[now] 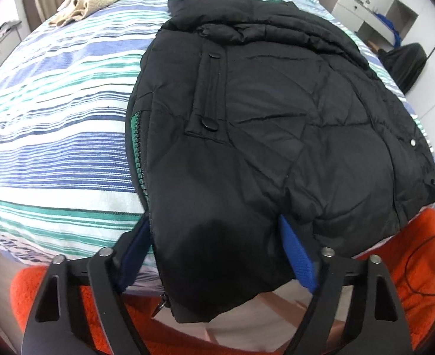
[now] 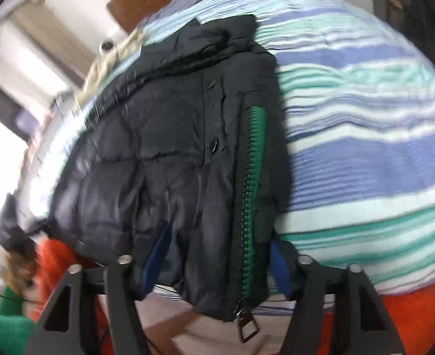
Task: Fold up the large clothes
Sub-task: 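Grasp the green-zippered front edge of the black jacket with both tools, then lift the zipper edge with both tools and fold it over the jacket body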
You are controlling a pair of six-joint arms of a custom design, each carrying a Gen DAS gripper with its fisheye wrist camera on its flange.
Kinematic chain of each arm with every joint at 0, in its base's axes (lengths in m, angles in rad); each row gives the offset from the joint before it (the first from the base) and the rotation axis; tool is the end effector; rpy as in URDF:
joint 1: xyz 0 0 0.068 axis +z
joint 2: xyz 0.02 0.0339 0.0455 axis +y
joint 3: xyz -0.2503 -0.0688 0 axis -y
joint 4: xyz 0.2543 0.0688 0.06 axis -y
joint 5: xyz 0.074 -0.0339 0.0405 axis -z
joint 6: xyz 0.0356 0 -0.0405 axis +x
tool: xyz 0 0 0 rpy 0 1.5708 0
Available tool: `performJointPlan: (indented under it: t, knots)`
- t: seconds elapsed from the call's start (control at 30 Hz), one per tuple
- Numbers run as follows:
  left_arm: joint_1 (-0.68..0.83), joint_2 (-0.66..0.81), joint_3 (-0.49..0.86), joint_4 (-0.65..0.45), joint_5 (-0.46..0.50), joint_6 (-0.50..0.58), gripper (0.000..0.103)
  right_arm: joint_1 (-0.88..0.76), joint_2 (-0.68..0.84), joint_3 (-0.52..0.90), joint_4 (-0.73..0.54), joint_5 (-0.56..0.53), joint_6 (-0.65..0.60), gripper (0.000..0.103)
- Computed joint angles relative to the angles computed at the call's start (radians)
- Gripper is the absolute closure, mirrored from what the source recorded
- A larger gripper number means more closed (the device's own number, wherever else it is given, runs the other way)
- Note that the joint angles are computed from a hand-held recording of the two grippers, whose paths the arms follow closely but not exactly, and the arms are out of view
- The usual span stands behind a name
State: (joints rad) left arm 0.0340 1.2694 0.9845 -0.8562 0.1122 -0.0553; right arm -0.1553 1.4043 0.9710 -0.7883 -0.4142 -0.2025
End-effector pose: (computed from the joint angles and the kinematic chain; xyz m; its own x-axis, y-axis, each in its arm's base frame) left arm 0.2522 0.0046 0.2392 -0.9079 -0.0858 -0.4103 -0.0374 0.9915 -0.1247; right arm 0.2699 -0.0278 0.2079 -0.9105 -0.0438 -0.4112 -0.1813 0.9360 0.3016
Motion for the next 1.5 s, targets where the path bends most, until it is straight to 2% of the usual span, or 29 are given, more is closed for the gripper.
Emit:
performJointPlan:
  t: [0.03, 0.13, 0.17, 0.37, 0.77, 1.07, 1.3, 1.4, 1.5]
  knots:
    - [-0.007, 0.000, 0.006, -0.010, -0.016, -0.003, 0.035, 0.013, 0.006, 0.003, 0.006, 0.014, 0.010, 0.056]
    - [-0.010, -0.012, 0.032, -0.055, -0.046, -0.010, 0.065, 0.005, 0.011, 0.017, 0.015, -0.008, 0.048, 0.065]
    - [0.001, -0.015, 0.044, -0.068, -0.039, -0.007, 0.071, 0.000, -0.005, 0.014, 0.021, -0.023, 0.057, 0.070]
    - [0.060, -0.051, 0.078, -0.093, 0.044, -0.026, 0.084, 0.007, -0.080, -0.004, 0.041, -0.045, 0.073, 0.080]
    - [0.055, -0.128, 0.068, -0.118, 0.043, -0.017, 0.087, -0.029, -0.115, -0.001, -0.002, -0.081, 0.035, 0.085]
    - [0.074, -0.218, 0.098, -0.257, 0.035, 0.058, 0.087, -0.055, -0.148, 0.042, -0.131, -0.099, -0.048, 0.085]
    - [0.075, -0.302, 0.132, -0.425, -0.005, 0.124, 0.087, -0.079, -0.210, 0.076, -0.310, -0.106, -0.126, 0.086]
    - [0.121, -0.322, 0.205, -0.548, 0.030, 0.174, 0.087, -0.084, -0.237, 0.127, -0.429, -0.124, -0.157, 0.086]
    - [0.236, -0.302, 0.359, -0.672, 0.126, 0.255, 0.088, -0.145, -0.228, 0.229, -0.586, -0.218, -0.212, 0.086]
